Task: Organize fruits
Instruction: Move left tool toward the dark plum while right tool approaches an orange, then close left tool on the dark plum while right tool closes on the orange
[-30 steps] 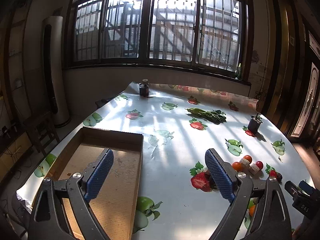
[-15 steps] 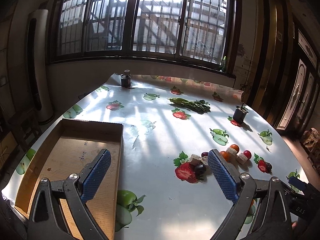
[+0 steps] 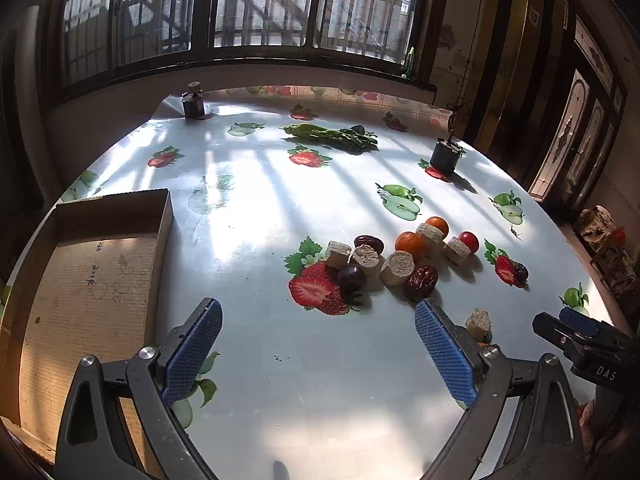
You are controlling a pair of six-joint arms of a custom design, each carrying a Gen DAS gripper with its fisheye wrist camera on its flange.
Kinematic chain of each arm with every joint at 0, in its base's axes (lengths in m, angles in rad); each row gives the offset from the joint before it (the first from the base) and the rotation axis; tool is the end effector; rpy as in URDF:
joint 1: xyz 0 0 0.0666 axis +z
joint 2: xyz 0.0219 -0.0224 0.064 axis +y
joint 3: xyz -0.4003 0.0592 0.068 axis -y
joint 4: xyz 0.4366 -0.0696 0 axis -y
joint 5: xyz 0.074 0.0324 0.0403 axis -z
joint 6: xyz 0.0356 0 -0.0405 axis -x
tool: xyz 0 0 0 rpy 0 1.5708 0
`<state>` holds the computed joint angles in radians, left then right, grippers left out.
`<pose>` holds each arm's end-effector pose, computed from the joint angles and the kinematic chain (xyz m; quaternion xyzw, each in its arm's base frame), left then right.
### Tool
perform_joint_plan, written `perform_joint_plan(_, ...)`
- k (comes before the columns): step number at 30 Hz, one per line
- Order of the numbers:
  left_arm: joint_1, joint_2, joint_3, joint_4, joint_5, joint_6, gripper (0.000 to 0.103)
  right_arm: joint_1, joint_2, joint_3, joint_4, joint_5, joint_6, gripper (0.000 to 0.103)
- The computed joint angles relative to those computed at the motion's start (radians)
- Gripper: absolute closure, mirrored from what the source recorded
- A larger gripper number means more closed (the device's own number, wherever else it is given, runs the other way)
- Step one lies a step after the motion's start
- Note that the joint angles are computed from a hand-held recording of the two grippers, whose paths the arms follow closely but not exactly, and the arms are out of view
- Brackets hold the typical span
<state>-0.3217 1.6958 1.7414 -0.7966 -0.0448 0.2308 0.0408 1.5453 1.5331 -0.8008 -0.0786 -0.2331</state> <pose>0.6221 -0.2061 0.4643 0.0327 0.9164 -0.0889 0.3889 0.5908 0.0265 0.4475 0.0747 0.9255 0.0866 0.3612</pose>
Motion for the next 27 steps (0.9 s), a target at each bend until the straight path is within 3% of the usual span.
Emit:
perform_joint_plan(2, 0.017, 0.026, 0.034, -0.030, 0.030, 0.011, 0.007, 0.002, 0.000, 0.001, -0.005, -0.018, 0.006, 0.009)
perform_joint_plan(4, 0.026, 0.063, 0.085, -0.073, 0.048, 0.003, 0.021, 0.005, 0.004, 0.006, -0.018, -0.046, 0.015, 0.009)
perform_joint_plan(7, 0.026, 0.124, 0.156, -0.121, 0.084, -0.023, 0.028, 0.017, 0.014, 0.016, -0.039, -0.096, 0.033, 0.009)
perform_joint_plan(9, 0.013, 0.168, 0.205, -0.155, 0.068, -0.055, 0.032, 0.030, 0.024, 0.023, -0.055, -0.119, 0.046, 0.009)
perform_joint_plan(13, -0.006, 0.236, 0.266, -0.179, 0.070, -0.113, 0.036, 0.058, 0.038, 0.034, -0.083, -0.123, 0.073, 0.010)
perform_joint_plan(21, -0.001, 0.312, 0.347, -0.197, 0.129, -0.105, 0.039, 0.096, 0.058, 0.055, -0.099, -0.093, 0.120, 0.011)
perform_joint_plan(23, -0.001, 0.321, 0.353, -0.195, 0.150, -0.107, 0.048, 0.101, 0.064, 0.062, -0.102, -0.080, 0.126, 0.011)
perform_joint_plan(25, -0.009, 0.315, 0.339, -0.172, 0.120, -0.122, 0.062, 0.107, 0.069, 0.068, -0.104, -0.066, 0.129, 0.013)
perform_joint_plan(26, -0.011, 0.313, 0.335, -0.167, 0.114, -0.128, 0.065, 0.109, 0.073, 0.073, -0.108, -0.060, 0.132, 0.016)
perform_joint_plan(27, -0.010, 0.309, 0.328, -0.161, 0.120, -0.130, 0.074, 0.110, 0.081, 0.083, -0.120, -0.055, 0.133, 0.032)
